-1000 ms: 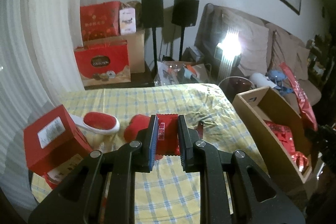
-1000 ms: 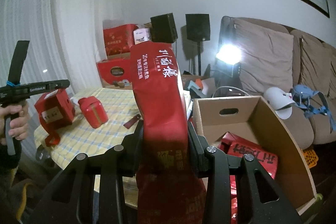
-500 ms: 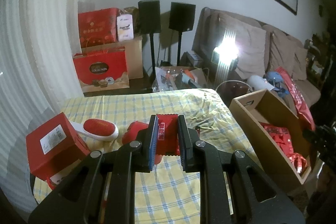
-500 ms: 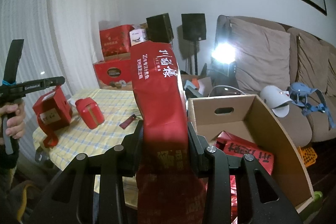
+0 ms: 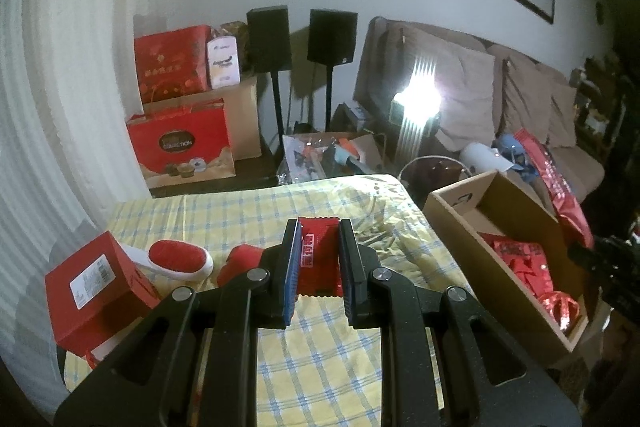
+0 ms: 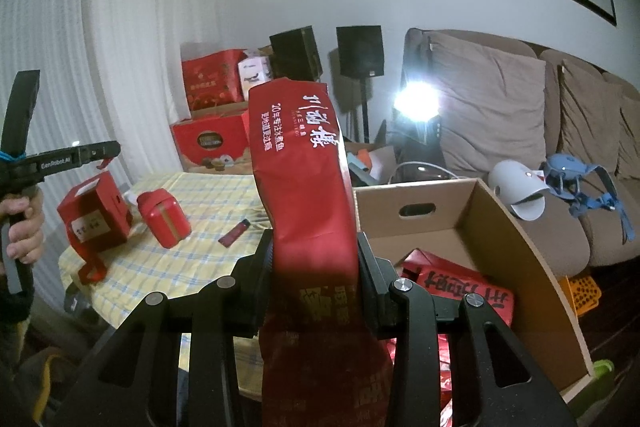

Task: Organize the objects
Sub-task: 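Carry the red packet and long red bag toward the cardboard box with both tools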

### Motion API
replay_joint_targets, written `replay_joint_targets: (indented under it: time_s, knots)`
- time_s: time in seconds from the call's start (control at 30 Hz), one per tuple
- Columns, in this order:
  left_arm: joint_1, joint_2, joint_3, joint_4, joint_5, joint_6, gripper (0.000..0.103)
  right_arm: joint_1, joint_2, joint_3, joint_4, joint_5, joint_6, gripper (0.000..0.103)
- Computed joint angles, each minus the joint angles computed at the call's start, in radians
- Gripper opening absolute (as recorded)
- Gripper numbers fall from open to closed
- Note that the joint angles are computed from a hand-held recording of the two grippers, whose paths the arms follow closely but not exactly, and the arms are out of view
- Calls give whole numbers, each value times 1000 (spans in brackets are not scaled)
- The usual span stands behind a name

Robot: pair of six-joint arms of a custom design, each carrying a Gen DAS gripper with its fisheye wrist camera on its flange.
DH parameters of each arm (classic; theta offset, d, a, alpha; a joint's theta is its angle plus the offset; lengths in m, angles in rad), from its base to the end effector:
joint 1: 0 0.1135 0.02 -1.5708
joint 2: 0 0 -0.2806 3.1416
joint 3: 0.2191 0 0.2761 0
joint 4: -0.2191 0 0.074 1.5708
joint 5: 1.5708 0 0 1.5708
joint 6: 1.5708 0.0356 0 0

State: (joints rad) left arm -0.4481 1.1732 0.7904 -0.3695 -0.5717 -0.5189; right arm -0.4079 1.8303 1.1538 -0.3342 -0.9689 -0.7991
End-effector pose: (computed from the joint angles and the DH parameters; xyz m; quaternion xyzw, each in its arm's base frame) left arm 0.2424 -0.0951 0.2562 -0.1433 0.8757 0.0516 0.4583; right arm 0.3694 -0.1277 0.1830 -0.2916 0.8092 0.2297 0.4554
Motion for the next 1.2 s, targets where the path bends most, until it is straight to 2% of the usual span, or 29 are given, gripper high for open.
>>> replay_joint_targets:
  time_s: [1.2]
  knots:
    - [-67,67,68,30,-4,10,17,-70,65,106,27,11,77,37]
